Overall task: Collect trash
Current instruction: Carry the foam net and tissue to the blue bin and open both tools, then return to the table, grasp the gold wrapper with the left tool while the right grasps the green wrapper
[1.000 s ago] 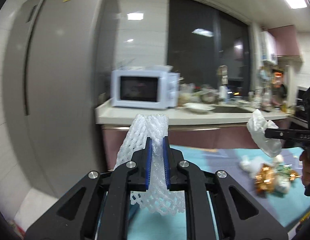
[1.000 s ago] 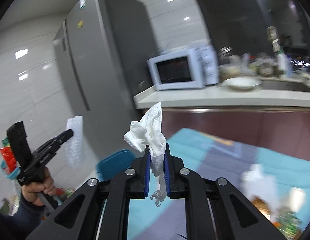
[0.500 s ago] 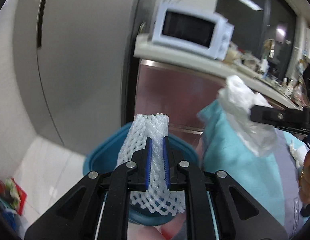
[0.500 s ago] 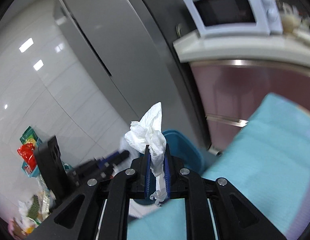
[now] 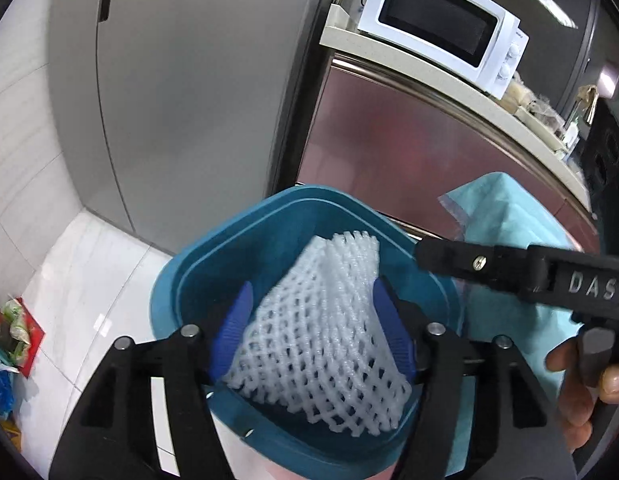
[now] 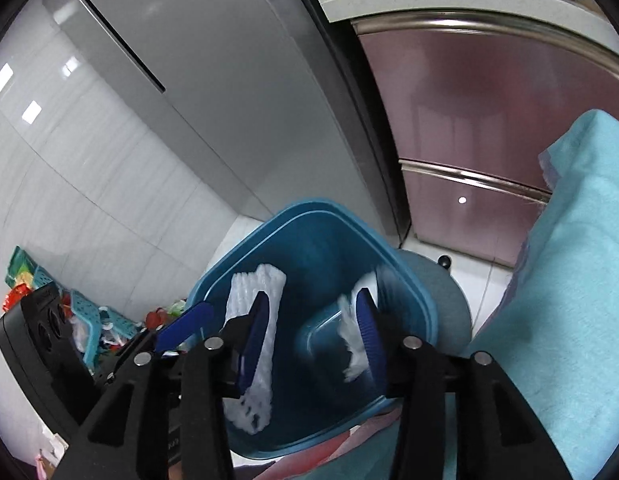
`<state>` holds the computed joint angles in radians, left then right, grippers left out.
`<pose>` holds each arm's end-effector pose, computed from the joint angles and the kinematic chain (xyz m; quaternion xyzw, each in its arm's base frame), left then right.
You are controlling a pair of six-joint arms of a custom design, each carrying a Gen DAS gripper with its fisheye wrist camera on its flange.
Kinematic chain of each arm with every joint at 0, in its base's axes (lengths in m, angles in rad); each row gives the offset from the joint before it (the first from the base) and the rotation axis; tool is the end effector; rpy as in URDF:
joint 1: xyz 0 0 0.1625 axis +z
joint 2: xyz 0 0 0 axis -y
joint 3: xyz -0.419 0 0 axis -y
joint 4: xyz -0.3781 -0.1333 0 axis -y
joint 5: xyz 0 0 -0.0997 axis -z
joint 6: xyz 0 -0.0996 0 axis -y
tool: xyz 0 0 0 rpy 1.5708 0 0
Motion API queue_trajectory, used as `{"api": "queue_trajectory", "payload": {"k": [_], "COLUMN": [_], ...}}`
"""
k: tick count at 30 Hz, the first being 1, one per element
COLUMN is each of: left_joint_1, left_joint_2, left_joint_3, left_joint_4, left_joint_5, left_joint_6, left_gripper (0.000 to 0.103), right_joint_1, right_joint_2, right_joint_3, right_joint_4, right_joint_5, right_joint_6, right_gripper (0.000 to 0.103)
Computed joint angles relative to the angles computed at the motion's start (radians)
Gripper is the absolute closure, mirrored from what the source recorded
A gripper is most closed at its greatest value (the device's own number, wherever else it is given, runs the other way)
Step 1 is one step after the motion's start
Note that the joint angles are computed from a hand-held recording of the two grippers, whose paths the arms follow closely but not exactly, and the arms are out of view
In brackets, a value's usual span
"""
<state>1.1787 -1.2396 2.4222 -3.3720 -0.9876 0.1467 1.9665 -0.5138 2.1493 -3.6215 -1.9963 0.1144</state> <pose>0.0177 -0.4497 0.1988 0.1585 0.9027 -0.3229 0.2361 0.2656 -0.3966 -0.0517 0.0910 -0.9531 0.2471 0.1491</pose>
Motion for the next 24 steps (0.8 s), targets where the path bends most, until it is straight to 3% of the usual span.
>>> {"api": "queue_trajectory", "payload": {"k": [3, 5, 8, 16, 21, 24], "left_joint_1": [-0.036, -0.042, -0.061, -0.152, -0.298, -0.416], "left_joint_2": [0.033, -0.001, -0.007, 0.013, -0.007, -0.029], "left_joint_3": [0.031, 0.092, 0.100, 0.116, 0.183, 0.225], "left_joint_4": [-0.089, -0.142, -0.146, -0.186, -0.211, -0.190], "left_joint_5": [0.025, 0.023, 0.031, 0.097, 0.194, 0.273], "left_joint_6": [0.017, 0.033, 0.034, 0.048, 0.034, -0.004], "left_gripper": [0.020, 0.018, 0.006, 0.006, 0.006, 0.006], "right_joint_1": [-0.001, 0.014, 0.031, 0.087, 0.151, 0.220], "right_joint_2": [-0.012, -0.032, -0.060, -0.172, -0.186, -0.171], "right_joint_3": [0.014, 0.032, 0.071, 0.240, 0.351, 0.422], "right_joint_4": [-0.028, -0.062, -0.129, -0.312, -0.490, -0.612], "right_joint_5": [0.017, 0.008, -0.022, -0.067, -0.148, -0.248], "right_joint_6": [0.013, 0.006, -0.022, -0.027, -0.050, -0.059], "right_gripper": [0.056, 0.054, 0.051, 0.044, 0.040, 0.036]}}
